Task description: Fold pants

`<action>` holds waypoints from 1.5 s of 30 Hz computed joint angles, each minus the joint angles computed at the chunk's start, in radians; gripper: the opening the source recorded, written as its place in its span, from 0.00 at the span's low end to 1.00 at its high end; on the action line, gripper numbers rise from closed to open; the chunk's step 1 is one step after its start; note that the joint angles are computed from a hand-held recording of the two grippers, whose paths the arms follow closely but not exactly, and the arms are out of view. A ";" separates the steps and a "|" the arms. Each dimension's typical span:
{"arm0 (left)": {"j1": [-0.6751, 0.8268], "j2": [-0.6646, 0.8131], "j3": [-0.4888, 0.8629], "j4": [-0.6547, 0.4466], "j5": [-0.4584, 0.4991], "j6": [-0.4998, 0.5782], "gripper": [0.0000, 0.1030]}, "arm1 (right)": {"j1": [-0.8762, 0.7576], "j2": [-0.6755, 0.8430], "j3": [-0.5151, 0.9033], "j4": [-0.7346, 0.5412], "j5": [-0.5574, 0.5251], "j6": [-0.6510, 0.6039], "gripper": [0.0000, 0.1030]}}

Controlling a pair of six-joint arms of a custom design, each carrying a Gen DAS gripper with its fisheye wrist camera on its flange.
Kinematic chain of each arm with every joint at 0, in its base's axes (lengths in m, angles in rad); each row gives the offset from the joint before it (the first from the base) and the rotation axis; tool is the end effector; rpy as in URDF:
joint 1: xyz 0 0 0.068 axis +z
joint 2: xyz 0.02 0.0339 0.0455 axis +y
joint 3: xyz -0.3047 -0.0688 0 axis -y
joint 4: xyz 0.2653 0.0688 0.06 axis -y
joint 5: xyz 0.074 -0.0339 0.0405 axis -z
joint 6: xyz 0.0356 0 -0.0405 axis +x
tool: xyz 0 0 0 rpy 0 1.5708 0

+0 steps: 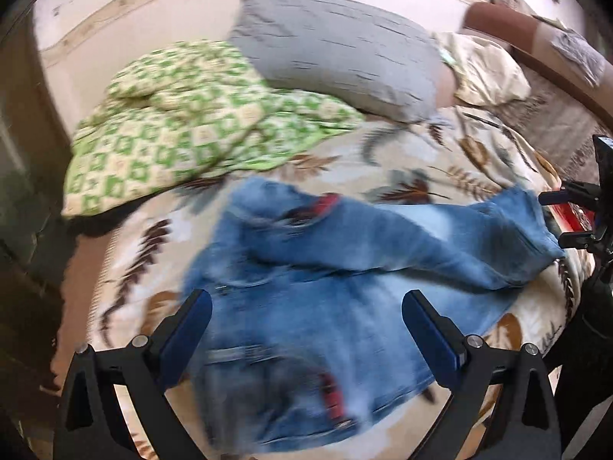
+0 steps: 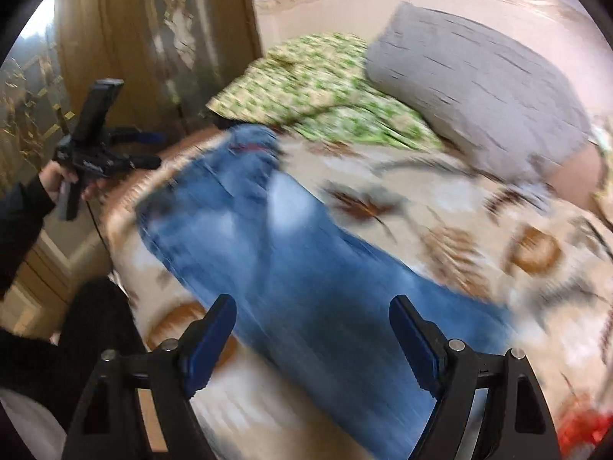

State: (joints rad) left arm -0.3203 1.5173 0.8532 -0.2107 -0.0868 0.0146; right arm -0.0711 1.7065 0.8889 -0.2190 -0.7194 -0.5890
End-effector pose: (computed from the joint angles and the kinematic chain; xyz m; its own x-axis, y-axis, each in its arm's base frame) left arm 0.3045 -0.0978 0.2175 -0.7245 0.2557 -0.6401 0.2715 0.9594 0.0759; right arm 0.3386 -0.0006 0.1762 -0.5576 -0.3792 -0.7384 -0.7108 0.6777 0.1887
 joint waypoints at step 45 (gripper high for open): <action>0.175 -0.013 0.017 -0.067 0.230 -0.105 0.04 | 0.598 0.101 0.000 0.406 0.447 0.169 0.09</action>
State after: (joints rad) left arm -0.1457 1.5047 0.8703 -0.2778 0.1429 -0.0906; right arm 0.5269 1.8073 0.8884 0.1873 -0.2724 -0.4197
